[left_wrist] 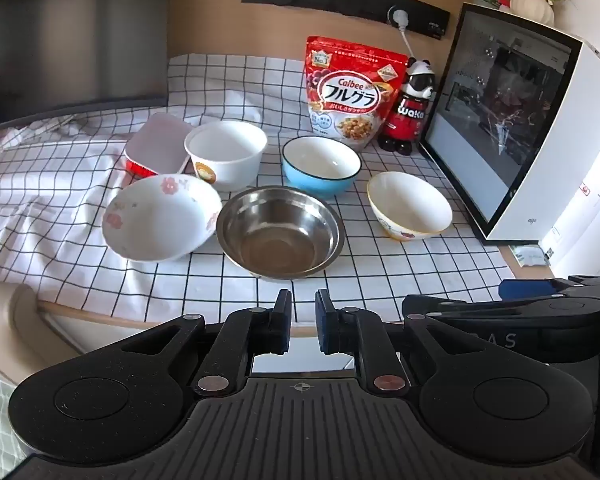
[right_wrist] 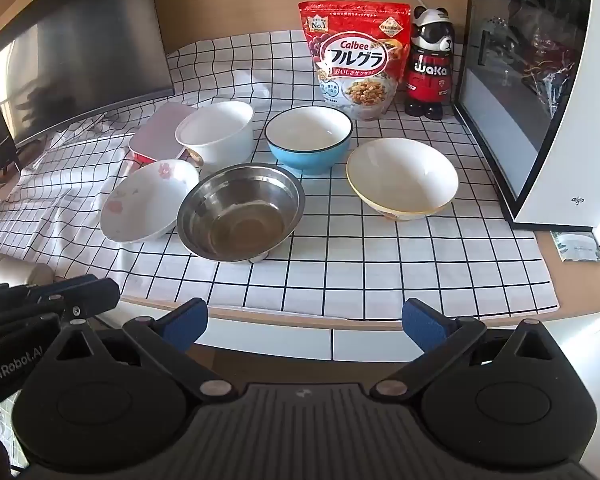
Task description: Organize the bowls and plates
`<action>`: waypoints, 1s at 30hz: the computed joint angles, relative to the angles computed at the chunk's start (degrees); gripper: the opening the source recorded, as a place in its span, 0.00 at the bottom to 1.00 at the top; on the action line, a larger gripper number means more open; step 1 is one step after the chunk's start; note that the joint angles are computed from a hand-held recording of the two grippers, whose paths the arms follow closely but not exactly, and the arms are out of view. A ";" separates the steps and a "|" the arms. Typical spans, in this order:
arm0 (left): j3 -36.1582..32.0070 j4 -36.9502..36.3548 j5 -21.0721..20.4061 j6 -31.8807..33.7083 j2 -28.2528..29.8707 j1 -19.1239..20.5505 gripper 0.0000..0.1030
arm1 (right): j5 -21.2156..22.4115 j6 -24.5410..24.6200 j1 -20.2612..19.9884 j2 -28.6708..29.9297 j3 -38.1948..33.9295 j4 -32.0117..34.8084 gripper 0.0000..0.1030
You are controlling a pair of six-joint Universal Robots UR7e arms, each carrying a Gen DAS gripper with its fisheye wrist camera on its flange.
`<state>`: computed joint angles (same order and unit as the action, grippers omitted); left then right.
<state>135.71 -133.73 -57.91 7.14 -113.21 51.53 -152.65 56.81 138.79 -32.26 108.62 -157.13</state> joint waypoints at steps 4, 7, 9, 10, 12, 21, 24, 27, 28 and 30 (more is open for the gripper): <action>0.64 -0.11 0.08 -0.72 -1.40 -0.40 0.15 | -0.47 1.19 0.24 -0.61 0.20 1.26 1.00; 0.29 0.01 -0.11 -1.41 -0.51 0.40 0.15 | -0.51 1.53 0.50 0.81 -1.26 2.10 1.00; -0.40 0.65 -0.21 -1.67 -0.01 0.49 0.15 | -0.33 1.62 0.37 1.45 -1.96 2.26 1.00; -0.76 0.77 -0.73 -1.51 0.05 0.74 0.15 | -0.28 1.88 0.51 1.72 -2.30 2.59 1.00; -0.96 1.21 -0.65 -1.46 -0.02 0.67 0.15 | 0.06 1.74 0.79 1.43 -2.13 2.60 1.00; -0.61 2.74 -0.16 -2.38 -1.31 0.04 0.15 | 0.32 0.91 0.81 0.73 -1.23 1.40 1.00; -0.67 2.63 -0.26 -2.17 -1.27 0.20 0.15 | 0.50 0.76 0.83 0.65 -1.21 1.31 1.00; -0.68 2.67 -0.28 -2.20 -1.29 0.22 0.15 | 0.54 0.71 0.84 0.61 -1.22 1.32 1.00; -0.72 2.79 -0.25 -2.36 -1.34 0.16 0.15 | 0.51 0.73 0.84 0.63 -1.24 1.35 1.00; -0.76 2.86 -0.28 -2.39 -1.38 0.13 0.15 | 0.43 0.84 0.88 0.62 -1.32 1.57 1.00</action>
<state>134.95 -130.87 -58.19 4.75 -114.59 51.66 -152.21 57.65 139.67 -31.64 107.30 -155.56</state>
